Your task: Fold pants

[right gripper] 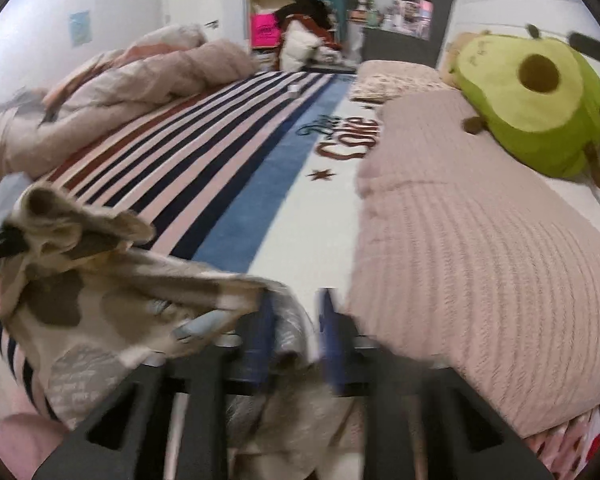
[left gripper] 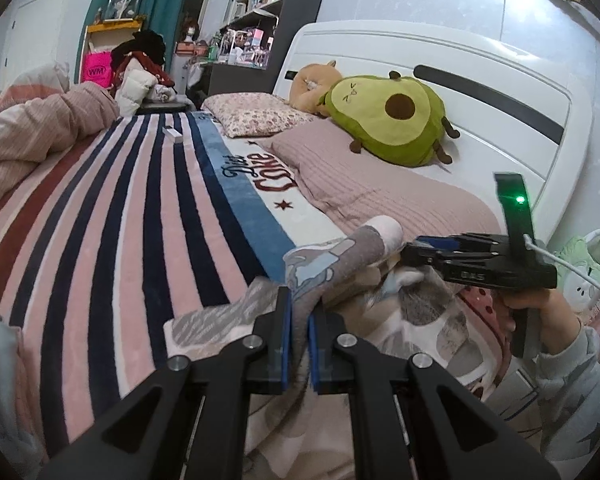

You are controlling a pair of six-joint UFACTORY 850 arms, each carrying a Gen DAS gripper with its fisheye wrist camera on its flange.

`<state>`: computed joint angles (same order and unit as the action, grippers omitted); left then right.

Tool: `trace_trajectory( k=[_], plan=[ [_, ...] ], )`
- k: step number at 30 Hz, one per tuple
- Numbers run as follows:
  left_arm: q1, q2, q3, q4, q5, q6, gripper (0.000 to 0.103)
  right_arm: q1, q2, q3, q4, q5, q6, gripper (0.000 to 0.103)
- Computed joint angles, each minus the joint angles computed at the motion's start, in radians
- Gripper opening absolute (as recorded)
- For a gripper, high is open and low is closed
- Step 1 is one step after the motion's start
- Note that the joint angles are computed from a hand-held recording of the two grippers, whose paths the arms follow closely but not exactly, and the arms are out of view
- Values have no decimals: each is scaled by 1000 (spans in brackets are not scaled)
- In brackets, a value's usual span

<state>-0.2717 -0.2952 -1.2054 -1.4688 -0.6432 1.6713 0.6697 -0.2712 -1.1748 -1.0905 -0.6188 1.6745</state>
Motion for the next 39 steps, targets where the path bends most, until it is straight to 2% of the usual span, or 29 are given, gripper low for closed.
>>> trace_trajectory(
  k=[4,6,7,9,13,15,16,17,18,22,24,29,31,33,34,36,38,39],
  plan=[
    [1,-3,-6,7,11,-14,5,10,79,91,-127,59,181,42],
    [0,-5,-7,15,15,-23,5,13,122,139,-186,119,268,42],
    [-2,-4,-6,20,20,-25,5,12,140,160,-203,166,292,42],
    [-7,-2,-3,25,23,-30,5,13,149,176,-136,242,222,42],
    [-19,9,5,26,37,-31,5,48,97,146,39,249,4,42],
    [-21,16,13,29,38,-32,5,57,77,141,90,277,-41,40],
    [-21,20,17,32,38,-32,5,57,66,139,104,286,-50,33],
    [-23,24,21,34,40,-31,5,64,58,137,110,275,-51,6],
    [-24,28,25,35,41,-28,5,73,50,132,111,252,-48,0],
    [-32,52,40,10,36,16,5,106,123,208,-121,258,256,0],
    [-44,53,31,16,21,15,5,124,168,245,-178,238,349,0],
    [-101,1,-30,161,-51,-76,5,139,196,283,-84,226,318,2],
    [-128,-43,-71,280,-75,-175,14,141,199,291,-52,226,304,3],
    [-137,-83,-108,368,-130,-254,49,145,212,303,-64,218,332,3],
    [-133,-81,-100,360,-132,-249,54,149,218,305,-66,206,338,3],
    [-113,-61,-78,324,-133,-208,58,152,230,307,-69,181,340,5],
    [-86,-42,-63,304,-146,-185,59,153,246,310,-110,168,372,19],
    [-68,-32,-57,306,-153,-184,59,151,248,307,-129,168,383,21]
  ],
)
